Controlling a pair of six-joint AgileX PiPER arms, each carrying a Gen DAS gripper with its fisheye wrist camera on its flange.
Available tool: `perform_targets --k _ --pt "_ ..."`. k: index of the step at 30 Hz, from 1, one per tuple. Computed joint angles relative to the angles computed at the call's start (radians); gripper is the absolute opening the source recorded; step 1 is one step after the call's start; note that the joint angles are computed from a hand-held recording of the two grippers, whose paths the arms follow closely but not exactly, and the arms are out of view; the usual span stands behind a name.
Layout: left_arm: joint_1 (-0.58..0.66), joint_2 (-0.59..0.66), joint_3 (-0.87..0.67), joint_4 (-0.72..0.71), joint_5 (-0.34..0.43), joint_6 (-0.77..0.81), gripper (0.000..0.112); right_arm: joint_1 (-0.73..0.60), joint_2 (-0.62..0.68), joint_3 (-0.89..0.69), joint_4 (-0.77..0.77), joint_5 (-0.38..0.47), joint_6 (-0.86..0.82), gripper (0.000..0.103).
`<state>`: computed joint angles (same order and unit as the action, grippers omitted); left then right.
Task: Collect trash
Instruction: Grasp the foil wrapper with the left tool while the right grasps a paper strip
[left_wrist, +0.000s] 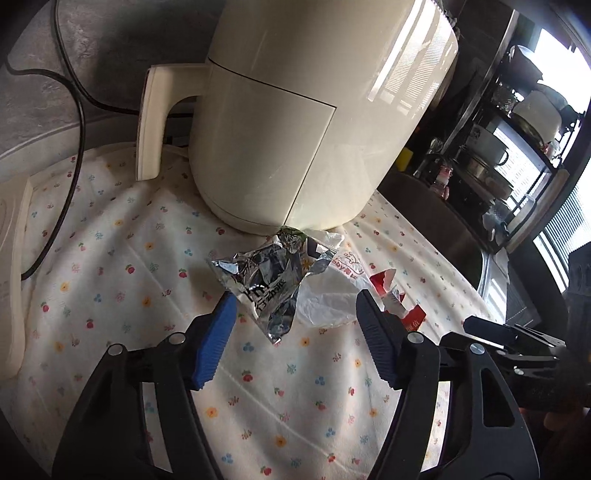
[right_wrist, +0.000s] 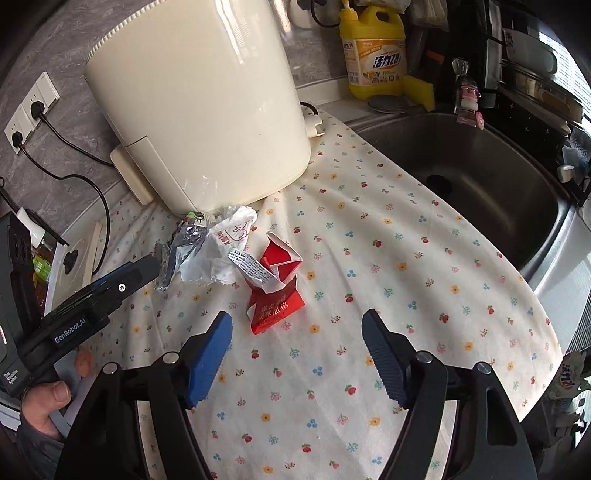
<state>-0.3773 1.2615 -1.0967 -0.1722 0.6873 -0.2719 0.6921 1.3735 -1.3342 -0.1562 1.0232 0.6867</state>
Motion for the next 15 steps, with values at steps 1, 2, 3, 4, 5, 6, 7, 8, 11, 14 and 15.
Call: perform_targets --k 1,2,3,4,5,6,7,8,11,14,15 --pt "0.012 0.017 -0.007 -0.03 -0.005 0.033 0.063 -0.001 0.022 -0.015 0.009 0.004 -0.008 0.069" --pt "0.019 0.033 -0.014 -0.045 -0.01 0.054 0.063 -0.002 0.042 -0.029 0.016 0.005 -0.016 0.068" --pt "0.022 0.046 -0.018 -0.051 -0.015 0.065 0.063 -0.002 0.06 -0.04 0.021 0.005 -0.024 0.067" --pt "0.026 0.06 -0.023 -0.061 -0.018 0.075 0.063 -0.001 0.078 -0.051 0.023 0.007 -0.031 0.067" --pt "0.034 0.075 -0.027 -0.08 -0.014 0.093 0.063 -0.001 0.097 -0.062 0.025 0.009 -0.037 0.067" --pt "0.042 0.086 -0.027 -0.094 -0.013 0.107 0.063 -0.005 0.113 -0.069 0.034 0.007 -0.047 0.067" --pt "0.049 0.094 -0.023 -0.107 -0.017 0.12 0.063 -0.01 0.128 -0.075 0.046 0.001 -0.059 0.067" --pt "0.055 0.098 -0.018 -0.121 -0.024 0.131 0.061 -0.014 0.141 -0.081 0.051 -0.002 -0.063 0.067" --pt "0.063 0.106 -0.014 -0.14 -0.021 0.155 0.044 -0.018 0.163 -0.088 0.062 -0.018 -0.067 0.066" --pt "0.08 0.097 -0.006 -0.157 -0.01 0.171 0.021 -0.024 0.182 -0.102 0.083 -0.009 -0.09 0.048" --pt "0.086 0.087 0.002 -0.162 -0.01 0.172 0.016 -0.027 0.186 -0.106 0.093 -0.001 -0.099 0.034"
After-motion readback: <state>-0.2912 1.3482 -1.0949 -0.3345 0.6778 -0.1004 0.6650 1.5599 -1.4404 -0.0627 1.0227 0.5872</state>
